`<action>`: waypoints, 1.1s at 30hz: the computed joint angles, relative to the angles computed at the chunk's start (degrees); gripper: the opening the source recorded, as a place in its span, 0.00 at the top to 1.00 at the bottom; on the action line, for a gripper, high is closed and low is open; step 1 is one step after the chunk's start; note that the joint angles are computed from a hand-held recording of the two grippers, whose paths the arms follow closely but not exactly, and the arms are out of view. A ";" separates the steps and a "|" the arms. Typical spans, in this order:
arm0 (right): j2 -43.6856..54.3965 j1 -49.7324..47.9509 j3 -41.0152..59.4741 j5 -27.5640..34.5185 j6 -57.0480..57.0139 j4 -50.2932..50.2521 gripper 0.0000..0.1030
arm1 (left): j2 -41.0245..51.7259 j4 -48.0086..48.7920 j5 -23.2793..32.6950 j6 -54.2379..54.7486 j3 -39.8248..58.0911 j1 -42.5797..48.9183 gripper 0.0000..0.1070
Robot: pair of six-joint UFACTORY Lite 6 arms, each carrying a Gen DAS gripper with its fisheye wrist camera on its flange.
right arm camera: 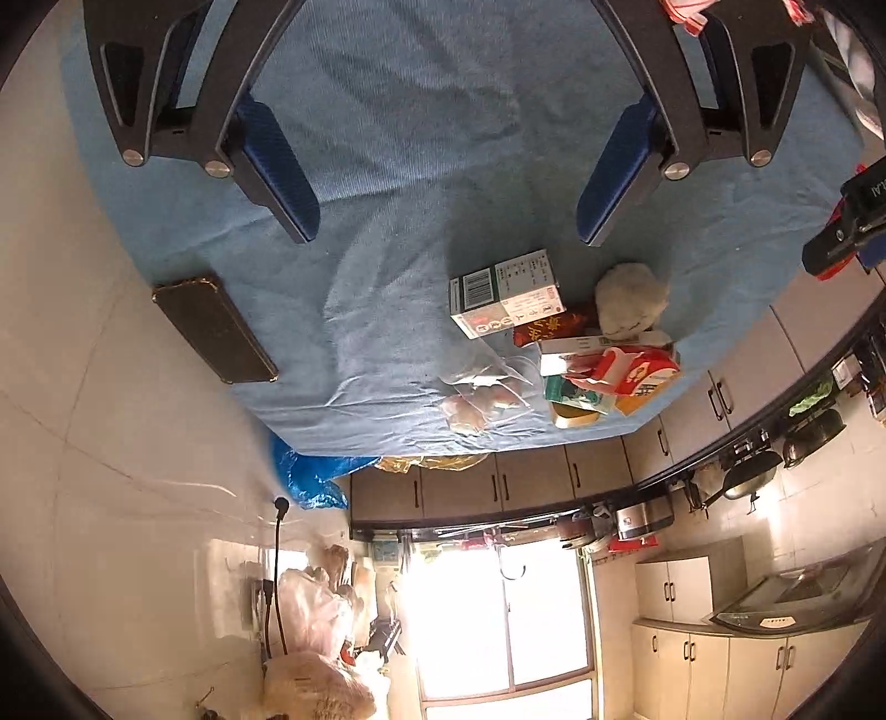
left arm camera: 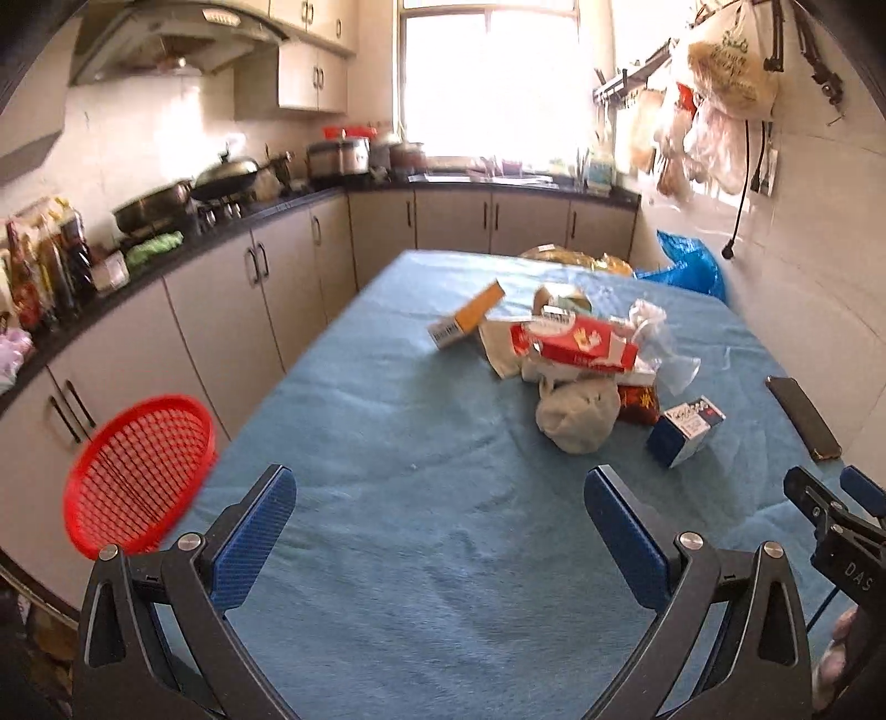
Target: Collect trash
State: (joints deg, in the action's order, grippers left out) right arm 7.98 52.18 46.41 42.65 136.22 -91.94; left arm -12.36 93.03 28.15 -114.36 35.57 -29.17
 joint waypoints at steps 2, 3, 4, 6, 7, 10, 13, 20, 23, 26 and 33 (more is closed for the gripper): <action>-1.19 1.43 -0.74 1.28 0.07 1.06 0.08 | -1.98 -0.35 2.39 0.24 -1.13 -1.48 0.04; -1.87 1.97 -0.93 1.79 -0.17 1.82 0.08 | -3.10 -0.83 3.48 0.63 -1.79 -2.29 0.04; -2.68 2.67 -1.60 2.32 -0.11 2.46 0.08 | -3.86 -1.10 4.15 0.89 -2.28 -2.79 0.04; -3.59 3.60 -1.88 2.90 -0.49 3.53 0.08 | -5.74 -2.14 5.64 1.87 -3.44 -3.95 0.04; -3.92 4.04 -1.93 3.17 -0.68 4.07 0.08 | -6.51 -2.59 6.08 2.34 -3.94 -4.28 0.04; -4.73 5.82 -2.20 4.44 -1.16 5.69 0.08 | -8.36 -4.06 7.16 3.41 -5.11 -5.13 0.04; -5.48 7.75 -2.22 5.64 -2.01 7.41 0.08 | -10.62 -5.37 8.28 4.69 -6.39 -5.82 0.04; -6.16 11.86 -1.26 8.37 -3.87 9.89 0.08 | -14.81 -8.34 9.88 7.22 -8.77 -7.32 0.04; -6.24 13.51 -0.79 9.92 -4.51 10.80 0.08 | -16.05 -8.99 10.20 7.81 -9.58 -7.60 0.04; -6.05 14.39 -0.21 10.60 -5.07 11.37 0.08 | -17.44 -9.70 9.72 8.64 -10.35 -7.09 0.04; -4.79 13.68 0.78 9.43 -5.37 11.24 0.08 | -18.17 -9.94 6.66 9.36 -11.41 -4.21 0.04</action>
State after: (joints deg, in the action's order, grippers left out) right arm 3.19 65.86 47.18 52.08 130.85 -80.70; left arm -30.53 83.09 34.81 -105.00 24.16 -33.38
